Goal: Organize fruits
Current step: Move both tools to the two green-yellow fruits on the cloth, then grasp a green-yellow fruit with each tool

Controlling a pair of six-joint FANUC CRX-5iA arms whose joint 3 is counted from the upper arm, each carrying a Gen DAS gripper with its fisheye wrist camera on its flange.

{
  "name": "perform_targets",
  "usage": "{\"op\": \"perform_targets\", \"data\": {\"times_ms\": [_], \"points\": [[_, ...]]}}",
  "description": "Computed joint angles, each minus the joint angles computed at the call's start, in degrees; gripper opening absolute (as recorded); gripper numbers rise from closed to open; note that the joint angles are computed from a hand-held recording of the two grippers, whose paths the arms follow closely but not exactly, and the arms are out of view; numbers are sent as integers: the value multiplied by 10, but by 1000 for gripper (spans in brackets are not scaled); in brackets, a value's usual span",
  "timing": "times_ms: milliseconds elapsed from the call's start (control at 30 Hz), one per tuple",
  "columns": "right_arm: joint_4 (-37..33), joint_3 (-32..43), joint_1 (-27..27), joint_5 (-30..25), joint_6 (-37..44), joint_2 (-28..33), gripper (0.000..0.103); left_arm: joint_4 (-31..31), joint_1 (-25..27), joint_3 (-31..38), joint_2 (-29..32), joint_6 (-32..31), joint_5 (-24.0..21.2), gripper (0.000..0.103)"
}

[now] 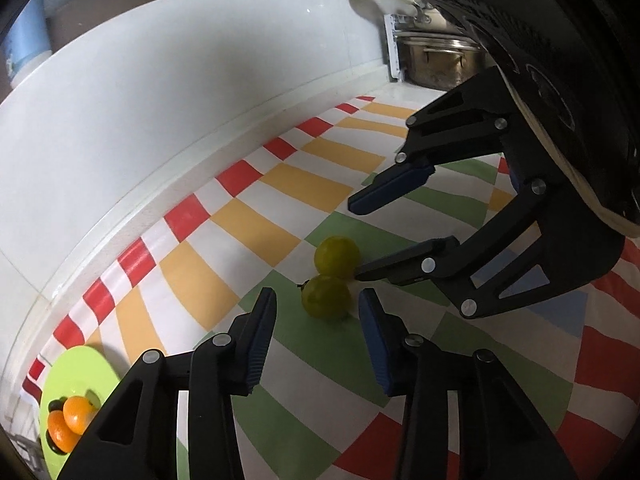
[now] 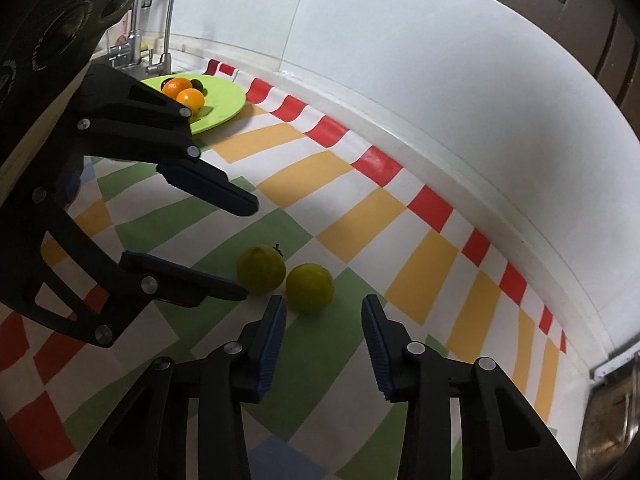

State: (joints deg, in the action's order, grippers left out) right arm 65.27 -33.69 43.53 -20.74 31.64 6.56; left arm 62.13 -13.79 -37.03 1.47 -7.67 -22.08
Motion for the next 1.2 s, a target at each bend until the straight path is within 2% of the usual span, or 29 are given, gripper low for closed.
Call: {"op": "perform_targets", "data": {"times_ms": [333, 367, 433, 700, 933, 1200], "points": [[-43, 18, -1, 16, 61, 15, 37, -50, 15, 23, 16, 22, -32, 34], [-55, 21, 0, 17, 72, 17, 32, -53, 17, 25, 17, 26, -35, 33], [-75, 27, 1, 16, 89, 20, 29, -55, 19, 27, 19, 31, -38, 32], [-58, 13, -2, 15, 24, 10, 28, -65, 19, 34, 24, 60, -42, 29], [-22, -6, -3, 16, -56, -7, 28, -61, 25, 21, 1, 130, -36, 29], [32, -25, 4, 13, -153, -35, 28, -2, 19, -19, -50, 145, -5, 29]]}}
